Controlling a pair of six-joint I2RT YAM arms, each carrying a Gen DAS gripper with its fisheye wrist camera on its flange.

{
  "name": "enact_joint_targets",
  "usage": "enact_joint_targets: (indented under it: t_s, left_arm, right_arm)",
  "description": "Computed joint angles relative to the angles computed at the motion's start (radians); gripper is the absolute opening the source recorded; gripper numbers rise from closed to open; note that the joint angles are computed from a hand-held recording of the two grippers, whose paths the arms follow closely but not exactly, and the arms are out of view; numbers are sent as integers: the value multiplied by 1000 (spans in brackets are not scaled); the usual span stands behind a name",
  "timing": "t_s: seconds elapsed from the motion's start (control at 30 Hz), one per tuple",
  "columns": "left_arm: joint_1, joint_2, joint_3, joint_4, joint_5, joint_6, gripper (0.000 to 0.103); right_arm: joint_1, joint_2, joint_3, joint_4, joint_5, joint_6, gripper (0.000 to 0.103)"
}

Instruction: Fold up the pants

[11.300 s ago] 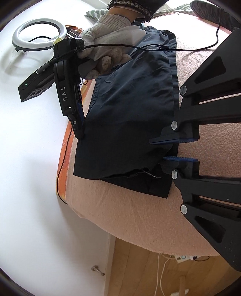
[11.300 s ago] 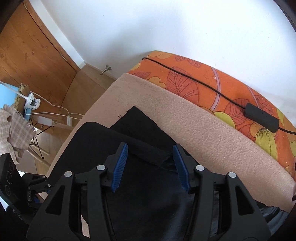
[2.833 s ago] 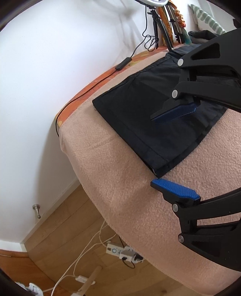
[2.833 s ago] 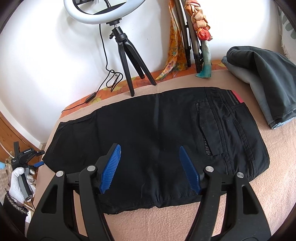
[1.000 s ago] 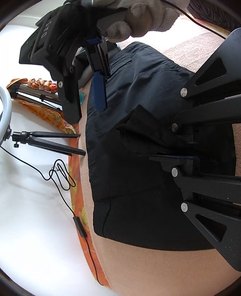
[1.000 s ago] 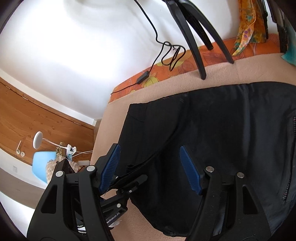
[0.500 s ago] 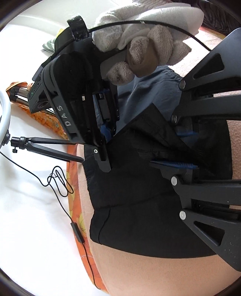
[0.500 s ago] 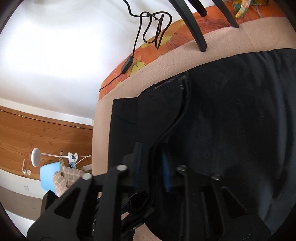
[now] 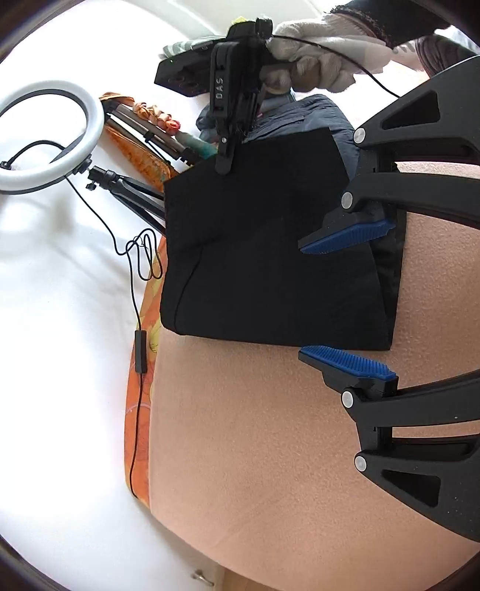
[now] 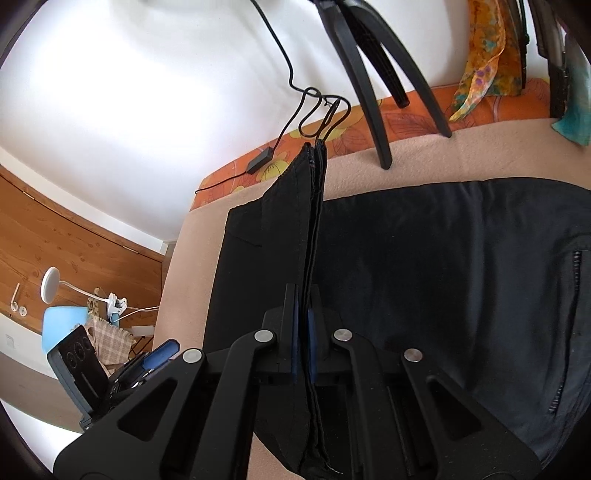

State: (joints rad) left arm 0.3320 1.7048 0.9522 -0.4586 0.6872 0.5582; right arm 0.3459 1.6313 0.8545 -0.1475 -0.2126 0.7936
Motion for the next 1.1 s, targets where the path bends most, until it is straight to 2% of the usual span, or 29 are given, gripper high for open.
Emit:
enact_joint_targets:
  t_s: [0.2,0.37,0.53,0.63,0.8,0.97,1.1]
  left_arm:
    - [-94,-37,-46,47,-18,16,50]
    - [-169,-22,-62,99,-22,-34,50]
    - [-221,-42,-94,120,-29,-43,50]
    - [-244,-46,-110,132,-44,-38,50]
    - [-259,-43,-118,135,-46,-44,50]
    - [-276,-43,-119,143,-50,-49,50]
    - [-300,-16,-120,148,-79,-47,50]
  right_arm:
    - [-69,-205,-112,-103,8,-14,5]
    - [-156,-371,-212,-176,7,2,5]
    - [-331,-480,-298,-243,-78,-64,5]
    - [-391,-494,-331,-242,-107,-86,5]
    - [-407,-462,-340,-221,-92,-100,5]
    - [-446,-498,-329,-271,-77,-128,5]
    - [-416,-455,-316,-285,21,-154,5]
